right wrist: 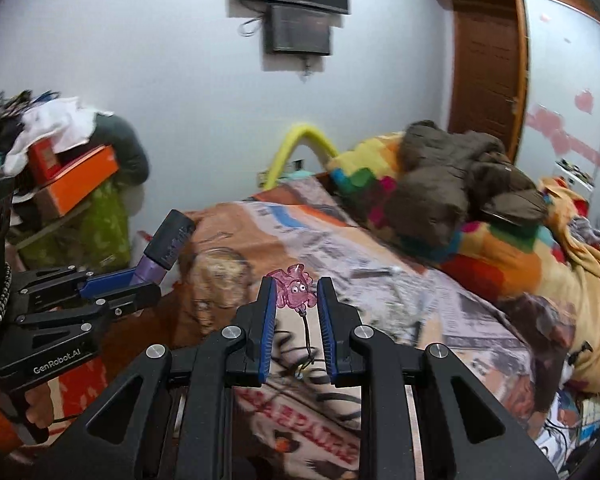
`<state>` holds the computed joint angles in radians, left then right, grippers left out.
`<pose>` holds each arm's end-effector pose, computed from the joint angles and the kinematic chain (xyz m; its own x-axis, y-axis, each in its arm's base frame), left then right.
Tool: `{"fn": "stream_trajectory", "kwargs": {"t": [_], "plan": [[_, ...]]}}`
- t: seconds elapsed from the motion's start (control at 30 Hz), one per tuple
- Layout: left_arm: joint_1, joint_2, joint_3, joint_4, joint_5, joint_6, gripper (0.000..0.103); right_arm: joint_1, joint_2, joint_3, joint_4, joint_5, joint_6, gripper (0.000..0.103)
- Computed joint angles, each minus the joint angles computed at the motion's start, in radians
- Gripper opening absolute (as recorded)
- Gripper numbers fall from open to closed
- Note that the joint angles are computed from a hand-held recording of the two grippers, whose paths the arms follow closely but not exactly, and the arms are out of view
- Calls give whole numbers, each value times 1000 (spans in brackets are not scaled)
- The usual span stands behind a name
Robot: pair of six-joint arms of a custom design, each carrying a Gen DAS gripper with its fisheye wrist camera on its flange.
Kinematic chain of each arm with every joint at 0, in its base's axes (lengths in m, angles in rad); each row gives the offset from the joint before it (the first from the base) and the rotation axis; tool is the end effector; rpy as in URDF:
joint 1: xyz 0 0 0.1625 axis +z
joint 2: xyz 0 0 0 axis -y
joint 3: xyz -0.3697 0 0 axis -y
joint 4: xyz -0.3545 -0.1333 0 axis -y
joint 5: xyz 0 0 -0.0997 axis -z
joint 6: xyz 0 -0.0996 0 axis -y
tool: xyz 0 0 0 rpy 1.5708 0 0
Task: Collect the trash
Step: 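Carry the lipstick in the left tool while the right tool carries the charm to the cup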
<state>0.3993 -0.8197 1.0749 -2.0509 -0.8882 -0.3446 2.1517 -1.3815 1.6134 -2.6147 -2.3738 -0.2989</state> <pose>-0.5777 -0.4566 0.2901 -0.7093 0.4934 -0.5034 0.6996 0.5797 -0.4176 0.3442 -0.4121 0.4689 -0.7175 -0.1165 0.6867 -0.6162 0.5660 -0.5477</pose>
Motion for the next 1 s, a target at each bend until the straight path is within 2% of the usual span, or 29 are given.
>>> {"fn": "stream_trajectory", "kwargs": {"t": [0.27, 0.6, 0.83, 1.0], "plan": [[7, -202, 200, 16, 101, -74, 21, 48, 116, -35, 39, 73, 33, 19], [42, -450, 414, 176, 187, -256, 21, 82, 262, -83, 120, 155, 84, 19], [87, -586, 543, 279, 187, -411, 21, 86, 352, -112, 199, 199, 128, 19], [135, -667, 629, 336, 149, -501, 21, 79, 414, -131, 254, 227, 154, 19]]}}
